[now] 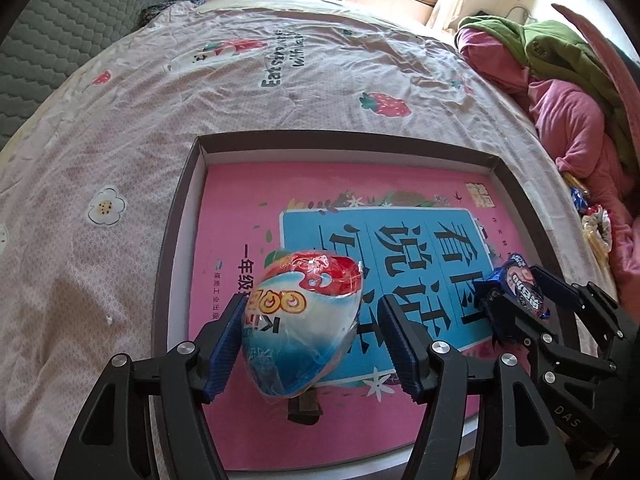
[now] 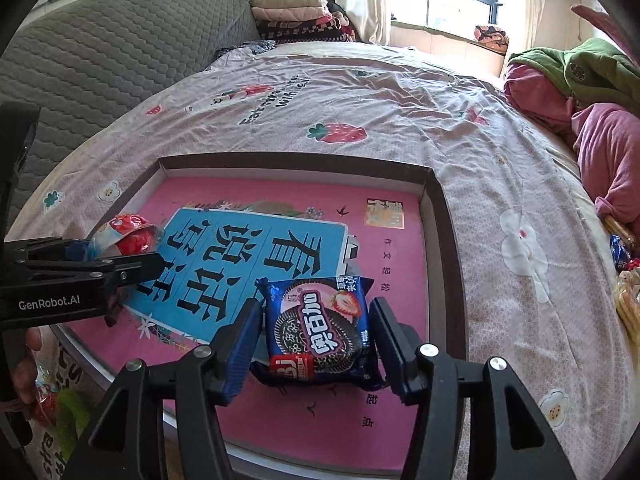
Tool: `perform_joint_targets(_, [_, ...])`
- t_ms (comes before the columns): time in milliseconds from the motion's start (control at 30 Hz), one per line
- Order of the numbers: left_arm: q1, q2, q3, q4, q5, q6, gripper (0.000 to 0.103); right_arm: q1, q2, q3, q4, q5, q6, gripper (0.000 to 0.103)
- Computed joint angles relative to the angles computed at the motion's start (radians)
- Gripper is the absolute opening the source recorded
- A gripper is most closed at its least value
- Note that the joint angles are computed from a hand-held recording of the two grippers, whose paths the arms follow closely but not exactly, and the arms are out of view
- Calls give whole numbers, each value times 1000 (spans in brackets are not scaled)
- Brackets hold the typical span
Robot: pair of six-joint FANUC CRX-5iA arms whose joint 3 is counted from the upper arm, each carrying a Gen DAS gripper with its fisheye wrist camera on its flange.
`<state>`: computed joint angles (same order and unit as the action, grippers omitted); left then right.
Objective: Organize objects
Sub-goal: 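Lower the egg onto the book and open the left tool while the right tool releases the cookie pack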
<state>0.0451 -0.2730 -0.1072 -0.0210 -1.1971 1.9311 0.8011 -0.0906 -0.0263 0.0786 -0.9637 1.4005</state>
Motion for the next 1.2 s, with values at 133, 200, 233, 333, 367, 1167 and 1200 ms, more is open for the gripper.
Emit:
perform_joint_targets(133, [6, -16, -4, 12, 4, -2, 68, -2, -15, -9, 2, 18, 6, 62])
perform_joint_targets(200, [14, -29, -12, 32, 12, -10, 68, 2, -23, -12, 15, 20, -1, 63])
perform_joint_targets(233, [15, -37, -14, 38, 15, -11, 68, 5, -27, -14, 21, 21, -3, 63])
perform_joint_targets(333, [3, -52, -5, 36, 12, -15, 68, 11, -39, -21, 38, 22, -19, 63])
perform_joint_targets(367, [-1, -56, -2, 35, 11, -14, 68, 12, -44, -24, 42, 22, -24, 63])
perform_joint_targets(1167, [-30, -273, 6, -30, -108, -13, 68, 161, -246, -116, 198, -12, -181, 63])
perform_joint_targets(1200, [-28, -282, 5, -31, -116, -16, 68, 170, -255, -119, 205, -18, -188, 63])
